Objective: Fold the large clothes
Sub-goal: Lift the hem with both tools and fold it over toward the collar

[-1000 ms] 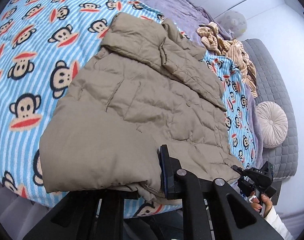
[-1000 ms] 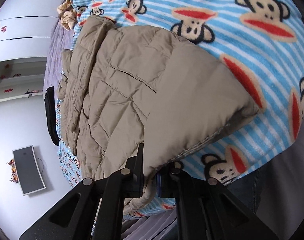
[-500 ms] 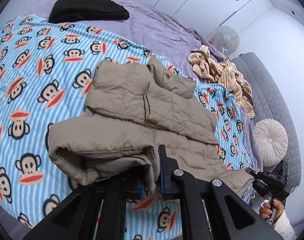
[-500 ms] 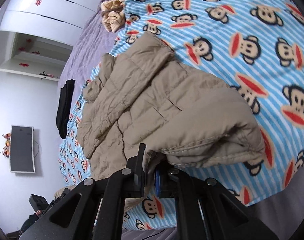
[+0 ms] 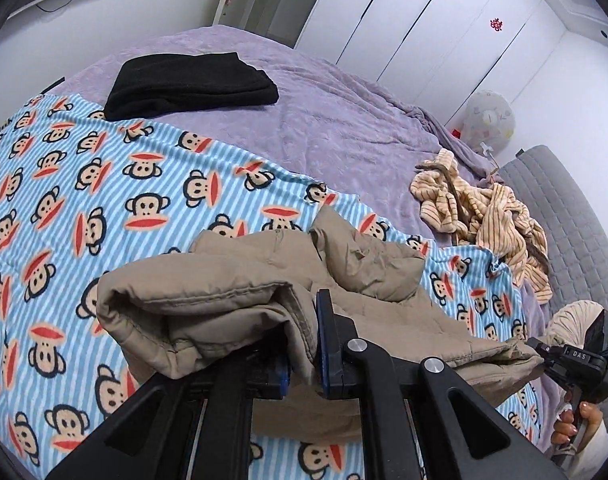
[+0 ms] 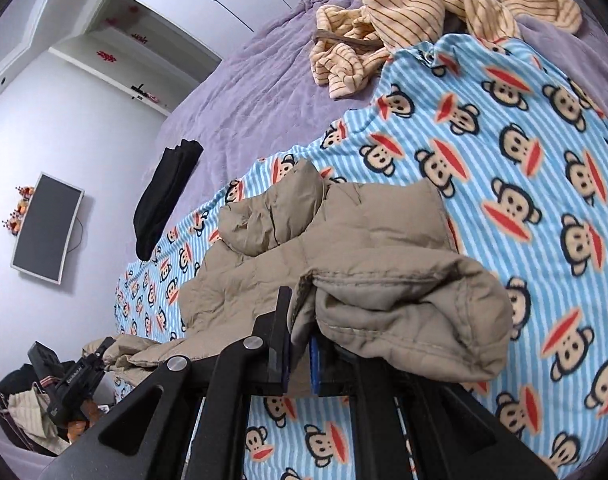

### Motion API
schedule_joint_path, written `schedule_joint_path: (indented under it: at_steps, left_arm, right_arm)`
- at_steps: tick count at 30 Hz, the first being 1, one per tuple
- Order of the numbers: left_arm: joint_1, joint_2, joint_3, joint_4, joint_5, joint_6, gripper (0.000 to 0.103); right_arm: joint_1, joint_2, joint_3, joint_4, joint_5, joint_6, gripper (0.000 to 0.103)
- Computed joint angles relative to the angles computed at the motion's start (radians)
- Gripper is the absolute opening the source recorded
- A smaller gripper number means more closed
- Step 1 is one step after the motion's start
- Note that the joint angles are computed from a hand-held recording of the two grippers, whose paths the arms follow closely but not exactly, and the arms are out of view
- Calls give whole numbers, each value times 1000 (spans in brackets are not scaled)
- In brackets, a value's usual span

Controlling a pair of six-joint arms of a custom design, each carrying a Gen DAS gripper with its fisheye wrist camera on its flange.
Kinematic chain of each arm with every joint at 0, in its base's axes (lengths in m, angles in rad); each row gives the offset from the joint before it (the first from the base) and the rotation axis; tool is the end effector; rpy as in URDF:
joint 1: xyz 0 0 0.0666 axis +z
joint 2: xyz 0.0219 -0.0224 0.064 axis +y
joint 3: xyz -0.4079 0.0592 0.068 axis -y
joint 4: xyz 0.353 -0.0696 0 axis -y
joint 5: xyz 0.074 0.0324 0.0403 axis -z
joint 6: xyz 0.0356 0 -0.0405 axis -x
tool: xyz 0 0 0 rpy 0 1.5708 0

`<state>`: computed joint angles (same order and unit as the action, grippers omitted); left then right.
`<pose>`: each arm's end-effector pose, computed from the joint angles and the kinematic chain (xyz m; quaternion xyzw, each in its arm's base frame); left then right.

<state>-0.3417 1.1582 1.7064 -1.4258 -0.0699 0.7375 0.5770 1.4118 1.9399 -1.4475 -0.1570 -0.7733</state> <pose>0.2756 -0.0958 0.6311 -0.1964 0.9193 -0.1462 0.3081 0.3286 0.2200 0.6351 0.0676 0.9424 0.2574 0.2026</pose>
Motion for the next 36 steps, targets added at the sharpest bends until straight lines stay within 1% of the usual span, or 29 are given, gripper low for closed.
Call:
schedule_joint_path:
  at_steps: [2,4,7,10,16,21,24,26,28,29,30,31,32,33,35,36]
  left_arm:
    - [34,39,8,5,19,-38,12]
    - [58,80,20,4,34,-73,12]
    - [82,132,27,20,32,-127,12]
    - [103,176,12,49,28,-155,12]
    - [137,253,-63,119,35,-148,12]
    - [131,304,-127,171,-7,-170,12]
    - [130,324,-146,180,-13,-161,13]
    - [129,329,-139,170,-17,-152,13]
    - [126,331,-114,136,-38,-163,25]
    - [120,323,-106,128,-65,-173,48]
    - [113,306,-104,131,-97,-180,77]
    - [103,284,-108,144,-146,-181,87]
    - [96,262,-111,160,-183,-188,93]
    - [95,246,-111,170,-190,-201,93]
    - [104,229,-103,166,-150,-215,93]
    - [106,224,-101,166,-128,-216,93]
  right_arm:
    - [-16,42,35,-6,0,26,8]
    - [-31,75,54,-4,-7,33,8]
    - [-47,130,86,-4,-17,49,8]
    - [-61,189,126,-7,-14,70,8]
    - [-91,266,99,36,-35,32,8]
    - [-102,322,63,64,-21,32,8]
    - [-107,340,19,102,-27,11,8]
    - [-111,341,-14,131,-42,-21,8]
    - [-114,335,-33,153,-53,-56,8]
    - [-114,334,-31,152,-54,-63,8]
    - [-114,333,-25,147,-54,-62,8]
    - [-114,336,-11,134,-54,-52,9]
    - [-114,339,6,117,-52,-38,10]
    - [-114,341,25,97,-48,-24,11]
    - [-110,341,52,74,-43,-13,15]
    - [-108,332,55,75,-45,-10,19]
